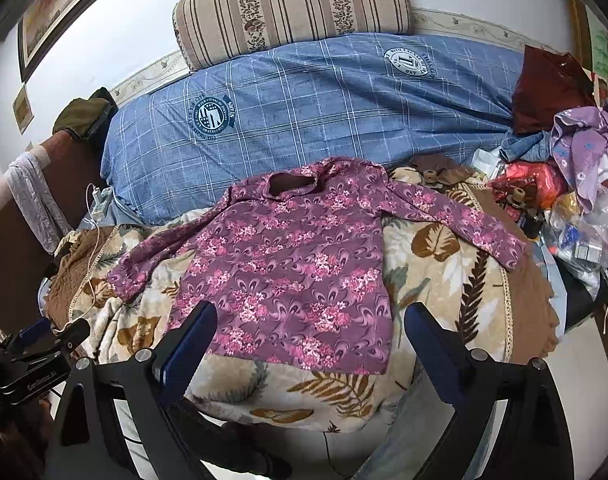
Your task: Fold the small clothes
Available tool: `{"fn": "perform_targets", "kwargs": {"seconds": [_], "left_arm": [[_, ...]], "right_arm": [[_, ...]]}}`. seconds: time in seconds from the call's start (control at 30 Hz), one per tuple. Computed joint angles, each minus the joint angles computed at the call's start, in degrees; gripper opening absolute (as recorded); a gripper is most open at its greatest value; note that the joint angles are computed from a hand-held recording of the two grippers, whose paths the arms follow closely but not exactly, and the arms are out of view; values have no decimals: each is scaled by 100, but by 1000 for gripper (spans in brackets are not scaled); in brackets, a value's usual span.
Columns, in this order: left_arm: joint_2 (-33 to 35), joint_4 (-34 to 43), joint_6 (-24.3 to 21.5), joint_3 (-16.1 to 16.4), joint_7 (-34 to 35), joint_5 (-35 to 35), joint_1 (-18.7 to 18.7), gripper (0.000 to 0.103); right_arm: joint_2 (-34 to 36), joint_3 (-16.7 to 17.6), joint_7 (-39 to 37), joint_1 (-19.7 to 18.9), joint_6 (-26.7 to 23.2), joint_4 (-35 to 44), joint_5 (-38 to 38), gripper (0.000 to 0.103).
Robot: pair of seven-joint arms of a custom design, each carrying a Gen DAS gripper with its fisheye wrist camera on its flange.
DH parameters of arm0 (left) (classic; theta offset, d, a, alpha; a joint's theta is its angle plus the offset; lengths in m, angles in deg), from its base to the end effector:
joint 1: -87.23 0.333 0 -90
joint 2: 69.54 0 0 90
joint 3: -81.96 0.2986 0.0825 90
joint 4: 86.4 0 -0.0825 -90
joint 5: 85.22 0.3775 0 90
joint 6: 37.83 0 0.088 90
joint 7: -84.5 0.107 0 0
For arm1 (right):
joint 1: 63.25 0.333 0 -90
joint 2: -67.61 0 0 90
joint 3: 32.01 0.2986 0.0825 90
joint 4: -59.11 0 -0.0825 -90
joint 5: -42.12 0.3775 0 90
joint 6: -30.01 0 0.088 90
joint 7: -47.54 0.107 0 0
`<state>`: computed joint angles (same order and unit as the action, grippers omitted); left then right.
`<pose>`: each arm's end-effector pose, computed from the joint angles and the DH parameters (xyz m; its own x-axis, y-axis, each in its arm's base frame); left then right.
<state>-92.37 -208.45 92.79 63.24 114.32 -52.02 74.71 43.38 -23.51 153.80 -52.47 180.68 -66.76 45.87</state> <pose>0.4080 -0.2591 0.6099 0.2297 -0.9732 -0.0117 -0.6676 -0.1488 -0.7295 0.4486 0.1683 0.6376 0.1172 -0.9698 -0.2139 -0.6882 0.0760 -0.7216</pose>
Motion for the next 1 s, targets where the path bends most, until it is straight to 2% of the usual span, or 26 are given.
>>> {"fn": "perform_targets", "kwargs": {"seconds": [0.13,0.23,0.63,0.73,0.83,1.0], "left_arm": [[-95,-104,33,6,-8,-57,-36,102],[-55,-81,29,-17,-8,-52,-34,102],[102,-149,74,7,-47,-14,-51,102],[275,-279,310,221,106,-281,-57,102],[578,-390,604,426,322,-585,0,102],[1448,-320,1409,694,571,-851,245,102]], "right_arm": [[-225,-136,-148,173,127,-243,303,95],[-302,-67,-163,137,175,-335,315,95],[-167,-136,-487,250,439,-421,599,95],[41,-195,-600,286,560,-457,714,92],[447,-320,-785,341,585,-407,886,82],[1447,-545,-1360,413,663,-34,1245,71]]}}
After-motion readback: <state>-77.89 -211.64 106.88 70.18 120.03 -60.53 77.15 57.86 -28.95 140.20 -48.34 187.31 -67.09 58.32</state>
